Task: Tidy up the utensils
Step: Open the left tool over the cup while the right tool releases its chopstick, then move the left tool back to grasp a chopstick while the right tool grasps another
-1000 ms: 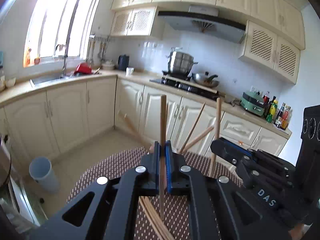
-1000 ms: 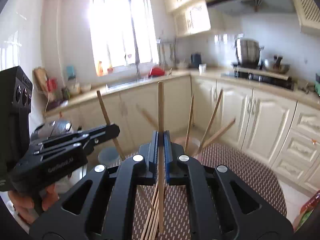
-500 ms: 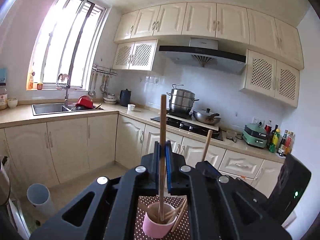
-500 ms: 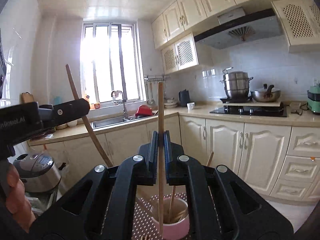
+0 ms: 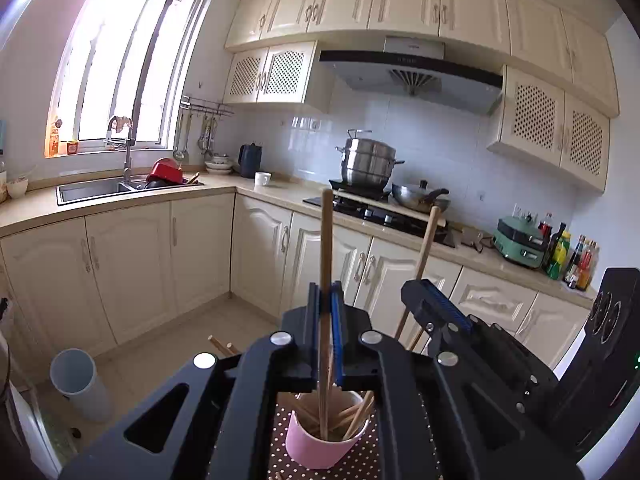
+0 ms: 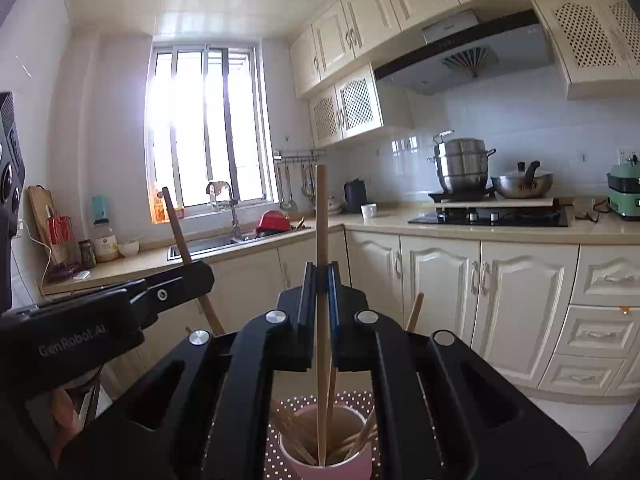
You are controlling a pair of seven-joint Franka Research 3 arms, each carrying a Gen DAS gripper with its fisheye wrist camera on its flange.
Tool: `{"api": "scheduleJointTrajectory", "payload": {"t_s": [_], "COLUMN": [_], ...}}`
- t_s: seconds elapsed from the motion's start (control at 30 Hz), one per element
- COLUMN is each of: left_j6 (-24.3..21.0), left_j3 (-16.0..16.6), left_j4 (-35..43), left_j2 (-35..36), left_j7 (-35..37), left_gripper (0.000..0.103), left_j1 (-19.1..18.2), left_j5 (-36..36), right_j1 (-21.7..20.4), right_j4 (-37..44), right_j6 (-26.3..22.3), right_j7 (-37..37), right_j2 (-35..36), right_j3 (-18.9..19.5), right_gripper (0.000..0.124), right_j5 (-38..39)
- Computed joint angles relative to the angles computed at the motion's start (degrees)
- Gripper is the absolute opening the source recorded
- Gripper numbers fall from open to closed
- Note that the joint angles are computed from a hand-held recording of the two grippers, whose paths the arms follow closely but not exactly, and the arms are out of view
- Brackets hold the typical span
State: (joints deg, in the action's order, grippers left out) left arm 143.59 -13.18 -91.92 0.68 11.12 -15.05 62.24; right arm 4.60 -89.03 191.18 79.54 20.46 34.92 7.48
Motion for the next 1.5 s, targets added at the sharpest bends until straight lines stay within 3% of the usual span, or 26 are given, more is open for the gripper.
{"api": "scheduleJointTrajectory", "payload": {"t_s": [0.07, 0.13, 0.2, 0.3, 0.4, 0.5, 0.57, 0.67, 0.73, 0.9, 1.07, 1.23, 1.33, 1.5], "left_j6": [0.4, -0.3, -0.2, -1.0, -1.3, -2.9, -3.5, -4.0, -4.9, -6.1, -6.4, -6.2, -5.7, -6.4], "left_j3": [0.1, 0.0, 0.0, -0.1, -0.4, -1.0, -1.4, -2.0, -2.4, -3.3, -3.6, -3.6, -3.3, -2.2], "left_j4": [-0.3, -0.5, -1.1, -2.2, -3.9, -5.7, -7.4, -9.9, -11.4, -15.6, -20.4, -24.7, -26.7, -27.3], "left_j2": [0.0, -0.1, -0.5, -1.2, -2.6, -4.1, -5.4, -7.3, -8.5, -11.9, -14.5, -15.4, -14.9, -11.8], "left_j7": [-0.3, -0.2, -0.6, 0.0, 0.0, -0.4, 0.0, -0.1, 0.4, 1.9, 4.7, 7.8, 9.7, 14.7], "left_gripper": [0.012, 0.035, 0.036, 0.036, 0.04, 0.045, 0.047, 0.048, 0.048, 0.048, 0.052, 0.054, 0.055, 0.055], "left_j1": [0.0, 0.0, 0.1, 0.3, 0.6, 1.0, 1.3, 1.8, 2.2, 2.9, 3.0, 2.4, 1.8, 0.3], "left_j5": [0.1, -0.2, -0.3, -1.7, -2.6, -3.0, -4.3, -5.9, -6.9, -10.7, -16.6, -23.2, -27.6, -36.4], "right_j1": [-0.7, -2.3, -5.1, -4.2, -5.8, -5.1, -3.0, -3.8, -3.6, -5.2, -2.6, 0.6, 1.3, 4.0], "right_j4": [-0.9, -1.5, -2.6, -3.4, -4.4, -5.3, -6.5, -8.1, -10.1, -13.7, -18.4, -22.7, -24.9, -26.5], "right_j6": [-0.4, -1.8, -2.9, -4.6, -6.9, -10.0, -10.7, -11.8, -11.0, -11.7, -14.2, -18.2, -21.4, -25.8], "right_j7": [0.1, -0.1, -1.2, -2.7, -4.8, -6.1, -5.4, -8.3, -10.3, -19.3, -23.0, -20.5, -11.1, -8.6], "right_j2": [-0.5, -1.0, -1.6, -2.9, -4.1, -5.8, -7.4, -9.2, -11.1, -15.8, -20.3, -22.2, -22.3, -22.4], "right_j3": [0.6, 2.1, 5.2, 4.0, 5.5, 4.1, 1.1, 1.7, 1.4, 2.8, -0.4, -3.8, -5.5, -9.5], "right_gripper": [0.006, 0.006, 0.006, 0.007, 0.007, 0.007, 0.008, 0.023, 0.041, 0.043, 0.043, 0.043, 0.043, 0.043], "right_j5": [0.0, 0.5, 1.8, 4.1, 6.9, 9.0, 9.6, 14.2, 16.9, 28.7, 33.8, 30.4, 20.2, 19.3]}}
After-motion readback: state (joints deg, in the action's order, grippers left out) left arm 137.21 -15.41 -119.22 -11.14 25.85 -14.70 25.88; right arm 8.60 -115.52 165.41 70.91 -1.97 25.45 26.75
